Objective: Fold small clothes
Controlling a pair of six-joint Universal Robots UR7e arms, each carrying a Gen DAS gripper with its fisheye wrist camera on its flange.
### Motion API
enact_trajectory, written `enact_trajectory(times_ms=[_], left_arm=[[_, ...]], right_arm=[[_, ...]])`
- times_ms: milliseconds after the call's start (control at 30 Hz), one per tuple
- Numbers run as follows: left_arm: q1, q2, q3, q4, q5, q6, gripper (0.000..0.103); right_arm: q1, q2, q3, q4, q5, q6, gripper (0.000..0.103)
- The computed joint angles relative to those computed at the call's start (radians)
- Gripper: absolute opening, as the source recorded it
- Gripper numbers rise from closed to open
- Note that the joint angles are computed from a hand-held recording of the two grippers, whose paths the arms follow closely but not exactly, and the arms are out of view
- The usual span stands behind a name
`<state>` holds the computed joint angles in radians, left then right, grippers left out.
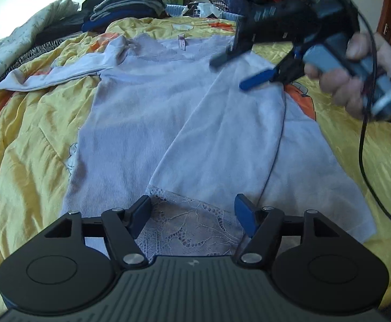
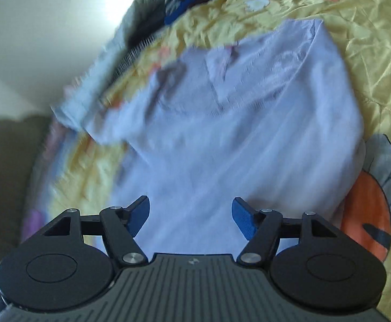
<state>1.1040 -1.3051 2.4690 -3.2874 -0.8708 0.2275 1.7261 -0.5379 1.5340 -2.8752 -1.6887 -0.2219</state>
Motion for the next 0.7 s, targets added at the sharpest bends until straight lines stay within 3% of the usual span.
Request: enact_trajectory(times_ms=[67,200,367,433,500,600,633,700], left_arm=[[0.011,-0.004,-0.004,-0.001,-0.026,-0.007,0.072],[0.062,-0.072,-0.046,0.058,-0.121,-0.072,0.072],[0.184,-0.108,-0.184,-0.087,-0.196,-0.19,0.073],[0.255,-0.086,-0.29,-0.153,-0.193,-0.312,0.079],[0.33,-0.048,-0.399,-0.189,-0.239,-0.39,0.08],[0.431,0.032,-0.606,-0.091,-0.299,-0.502,0.08],[0.468,0.064,-0.671,-0.053,-0.345,-0.555,0.08],[0.513,0.119,-0.779,0.05,-0.366,-0.699,0.08]], right_arm=[[-0.009,0.002,0.036,-0.086,0.02,-0.035,0.071],[0.0,-0.017,0.033,-0.054,0.028,0.044,0.071],[0.004,-0.04,0.118,-0.181,0.137,0.06,0.073],[0.016,-0.02,0.136,-0.239,0.109,0.051,0.073],[0.022,0.001,0.146,-0.269,0.074,0.04,0.075],[0.016,0.022,0.157,-0.28,0.065,0.053,0.076],[0.014,0.023,0.166,-0.295,0.072,0.038,0.078],[0.016,0.021,0.168,-0.291,0.07,0.029,0.079]])
